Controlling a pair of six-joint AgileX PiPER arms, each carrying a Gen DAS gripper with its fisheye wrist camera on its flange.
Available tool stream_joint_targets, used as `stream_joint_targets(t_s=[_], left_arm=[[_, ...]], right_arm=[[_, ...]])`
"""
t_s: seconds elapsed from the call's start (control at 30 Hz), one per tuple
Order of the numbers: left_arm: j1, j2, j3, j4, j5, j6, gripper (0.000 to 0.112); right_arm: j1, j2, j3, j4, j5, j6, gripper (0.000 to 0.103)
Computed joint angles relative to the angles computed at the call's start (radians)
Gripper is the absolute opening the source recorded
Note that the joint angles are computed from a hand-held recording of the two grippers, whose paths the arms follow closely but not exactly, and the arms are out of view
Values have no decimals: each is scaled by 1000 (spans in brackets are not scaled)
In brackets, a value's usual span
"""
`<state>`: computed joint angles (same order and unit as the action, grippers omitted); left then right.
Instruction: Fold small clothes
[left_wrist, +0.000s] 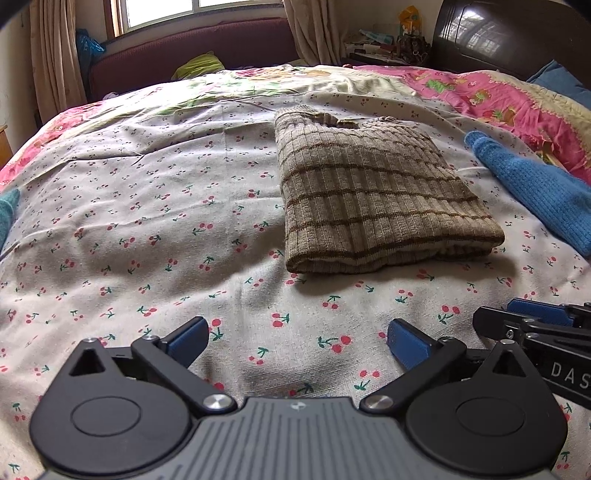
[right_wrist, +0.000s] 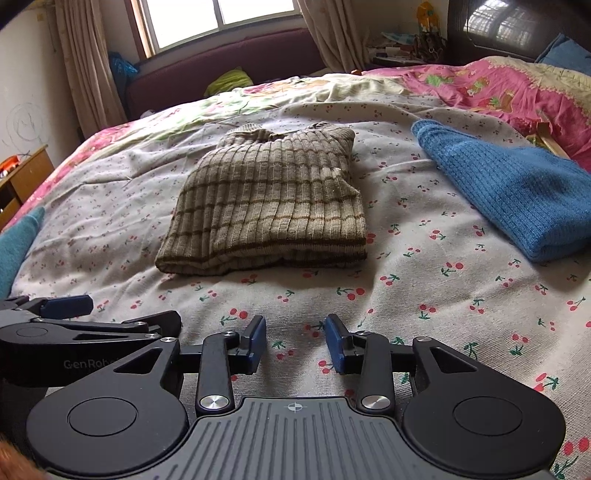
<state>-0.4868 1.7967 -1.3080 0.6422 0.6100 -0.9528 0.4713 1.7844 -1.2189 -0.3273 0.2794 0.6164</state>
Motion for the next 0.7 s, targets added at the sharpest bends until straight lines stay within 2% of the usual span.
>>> stream_joint_targets(t_s=[0.7], left_arm=[[1, 1, 6, -13, -6, 10, 103]], right_arm=[[11, 2, -1, -56, 10, 47, 40]])
